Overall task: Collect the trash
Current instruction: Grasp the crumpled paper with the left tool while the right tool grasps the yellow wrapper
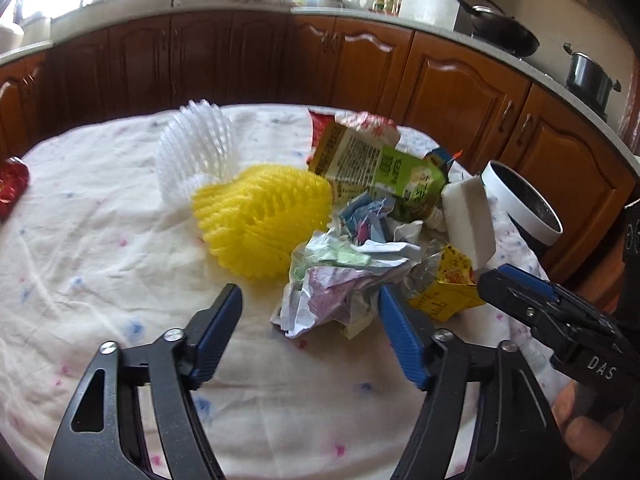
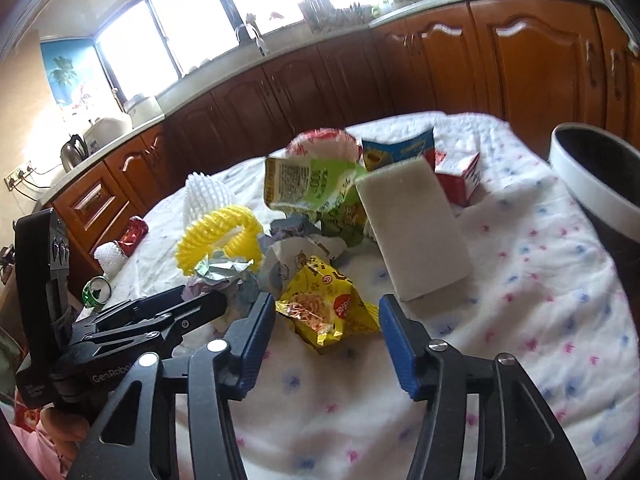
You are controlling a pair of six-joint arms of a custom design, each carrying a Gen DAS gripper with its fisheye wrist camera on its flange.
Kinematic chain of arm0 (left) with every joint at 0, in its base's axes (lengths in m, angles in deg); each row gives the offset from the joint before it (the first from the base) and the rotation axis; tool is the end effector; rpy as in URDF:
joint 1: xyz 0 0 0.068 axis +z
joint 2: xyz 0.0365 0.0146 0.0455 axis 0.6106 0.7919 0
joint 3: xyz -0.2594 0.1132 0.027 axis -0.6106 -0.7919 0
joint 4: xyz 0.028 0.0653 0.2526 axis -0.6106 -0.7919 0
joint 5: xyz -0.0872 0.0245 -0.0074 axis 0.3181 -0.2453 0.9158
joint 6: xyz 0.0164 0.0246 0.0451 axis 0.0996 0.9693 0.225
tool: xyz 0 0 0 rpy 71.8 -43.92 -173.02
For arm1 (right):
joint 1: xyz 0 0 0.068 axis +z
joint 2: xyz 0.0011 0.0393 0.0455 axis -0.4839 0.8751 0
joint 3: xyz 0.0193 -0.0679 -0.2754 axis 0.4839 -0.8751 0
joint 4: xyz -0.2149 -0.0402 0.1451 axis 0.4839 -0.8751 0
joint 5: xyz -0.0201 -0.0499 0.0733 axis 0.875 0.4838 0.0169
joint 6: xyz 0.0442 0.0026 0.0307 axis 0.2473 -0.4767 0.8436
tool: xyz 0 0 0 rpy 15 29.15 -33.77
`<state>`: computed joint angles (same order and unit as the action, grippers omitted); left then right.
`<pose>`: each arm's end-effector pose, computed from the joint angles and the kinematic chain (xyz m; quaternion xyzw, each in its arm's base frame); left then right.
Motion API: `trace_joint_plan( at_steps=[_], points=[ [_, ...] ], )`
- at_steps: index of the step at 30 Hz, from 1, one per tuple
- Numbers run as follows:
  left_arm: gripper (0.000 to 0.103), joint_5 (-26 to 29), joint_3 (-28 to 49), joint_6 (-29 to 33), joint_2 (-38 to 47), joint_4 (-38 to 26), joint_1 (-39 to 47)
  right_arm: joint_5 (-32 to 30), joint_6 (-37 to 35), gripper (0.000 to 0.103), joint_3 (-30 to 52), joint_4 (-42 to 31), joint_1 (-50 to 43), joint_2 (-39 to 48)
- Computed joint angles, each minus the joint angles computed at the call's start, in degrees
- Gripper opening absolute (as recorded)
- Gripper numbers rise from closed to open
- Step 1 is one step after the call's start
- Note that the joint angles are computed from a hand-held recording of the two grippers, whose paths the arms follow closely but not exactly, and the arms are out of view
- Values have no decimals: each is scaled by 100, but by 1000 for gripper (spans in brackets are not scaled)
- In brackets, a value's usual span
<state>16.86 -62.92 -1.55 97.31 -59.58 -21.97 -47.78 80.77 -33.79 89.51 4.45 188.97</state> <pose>0.1354 -0.1863 0.0597 -0.1287 0.9115 -0.0438 0.3882 0.1724 0.1249 0.0628 -0.2069 0.8841 0.2723 0.3185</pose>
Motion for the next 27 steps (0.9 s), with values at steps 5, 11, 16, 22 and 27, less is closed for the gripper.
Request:
trace_joint_plan(
  at_steps=[5,11,16,22,27],
  points=[
    [54,472,-74,477,237,703,303,-110,-141,20,196,-84,-9,292],
    [31,607,-136,717,264,979,347,-99,-208,7,37,58,50,244],
    [21,548,-274,681,12,939,204,-152,-276,6,-210,-54,-50,-204],
    [15,134,-205,537,-712,193,-308,-496,-363,5,-630,-370,-484,-1178],
    [13,-88,96,728,-1005,-198,-571,-803,-563,4,-889,-1087,-1065,-2341]
  ],
)
